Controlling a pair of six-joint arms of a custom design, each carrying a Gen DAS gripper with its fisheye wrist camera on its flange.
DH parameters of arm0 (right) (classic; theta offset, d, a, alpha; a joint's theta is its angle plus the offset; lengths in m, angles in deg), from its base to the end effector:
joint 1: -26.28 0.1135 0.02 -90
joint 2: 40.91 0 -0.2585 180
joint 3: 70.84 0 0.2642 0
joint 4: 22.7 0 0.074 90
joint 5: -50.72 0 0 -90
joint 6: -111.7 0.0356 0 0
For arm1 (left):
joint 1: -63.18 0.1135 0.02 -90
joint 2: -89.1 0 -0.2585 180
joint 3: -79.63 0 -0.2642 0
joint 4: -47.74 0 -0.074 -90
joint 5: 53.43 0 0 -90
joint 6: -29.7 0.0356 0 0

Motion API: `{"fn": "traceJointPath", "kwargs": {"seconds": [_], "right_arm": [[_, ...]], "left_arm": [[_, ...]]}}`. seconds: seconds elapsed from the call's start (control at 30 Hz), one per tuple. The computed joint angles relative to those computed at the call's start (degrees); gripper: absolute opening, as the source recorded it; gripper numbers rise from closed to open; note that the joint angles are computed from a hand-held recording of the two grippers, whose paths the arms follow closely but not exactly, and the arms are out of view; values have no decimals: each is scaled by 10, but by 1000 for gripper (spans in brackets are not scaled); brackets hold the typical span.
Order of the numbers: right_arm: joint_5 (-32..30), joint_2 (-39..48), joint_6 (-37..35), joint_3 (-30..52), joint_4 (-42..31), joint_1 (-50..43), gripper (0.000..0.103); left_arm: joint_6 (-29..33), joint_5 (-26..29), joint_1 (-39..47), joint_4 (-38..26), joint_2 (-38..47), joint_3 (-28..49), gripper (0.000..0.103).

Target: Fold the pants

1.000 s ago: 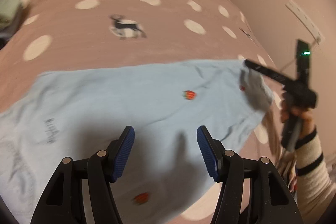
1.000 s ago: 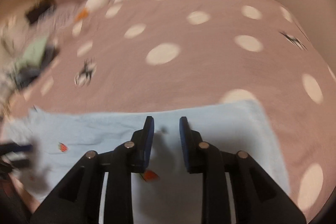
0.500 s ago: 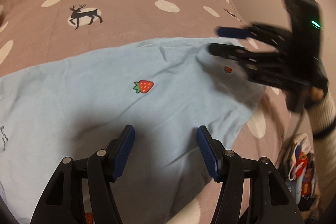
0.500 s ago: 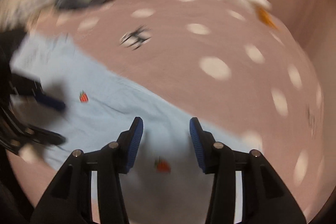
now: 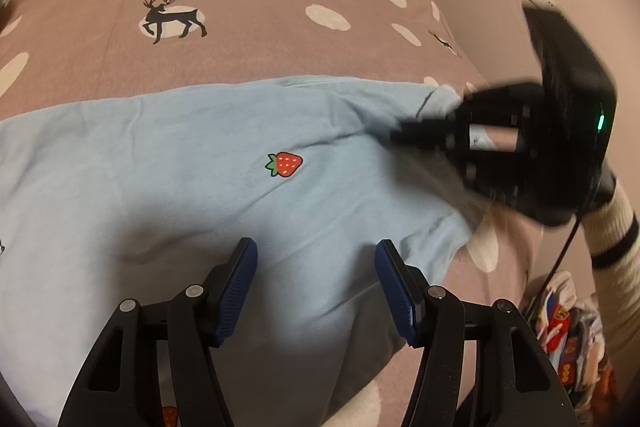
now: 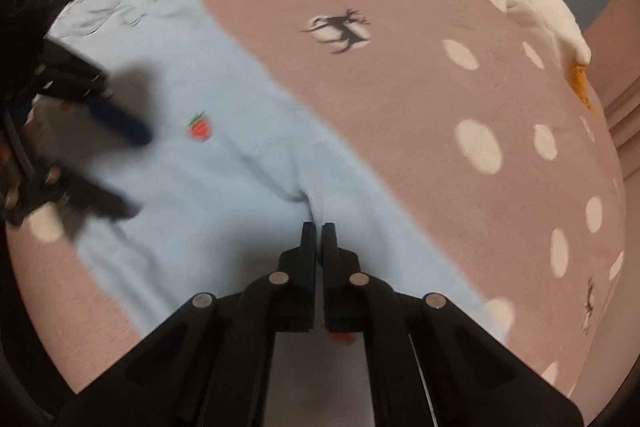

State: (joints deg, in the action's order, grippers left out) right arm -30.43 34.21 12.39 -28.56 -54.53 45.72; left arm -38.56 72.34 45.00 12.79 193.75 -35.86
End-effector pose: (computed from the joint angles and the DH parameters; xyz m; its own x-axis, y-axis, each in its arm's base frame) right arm 0.2115 0.0688 0.1214 -0.7979 -0.4511 -0.3997 -0.4012 0.8924 -0.2064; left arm 0.2917 -0.1177 0.0939 -0.7061 0.5482 -0.4482 0.7079 0.5608 -0.4294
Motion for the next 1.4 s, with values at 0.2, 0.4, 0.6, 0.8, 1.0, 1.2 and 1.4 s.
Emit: {"fn": "traceJointPath", "kwargs": {"seconds": [0.2, 0.4, 0.6, 0.8, 1.0, 1.2, 1.4], "right_arm": [[-54, -87, 90, -75, 9, -16, 9], [-108, -141, 104, -84, -36, -70, 15], [-131, -161, 90, -54, -14, -101, 18], [-159, 37, 44, 34, -14, -118, 26], [-148, 40, 13, 21, -26, -92, 27], [-81, 48, -10, 38, -43, -36, 11], [25, 19, -6, 39, -46, 7, 5]], "left_arm": [[3, -1, 2, -2, -6, -4, 60], [1, -3, 1, 0, -6, -4, 61], [3, -5, 1, -1, -5, -4, 61], [6, -6, 1, -4, -4, -2, 61], [11, -2, 5, -6, 3, 3, 61], [10, -2, 2, -12, 3, 7, 61], [9, -3, 1, -8, 4, 7, 61]]}}
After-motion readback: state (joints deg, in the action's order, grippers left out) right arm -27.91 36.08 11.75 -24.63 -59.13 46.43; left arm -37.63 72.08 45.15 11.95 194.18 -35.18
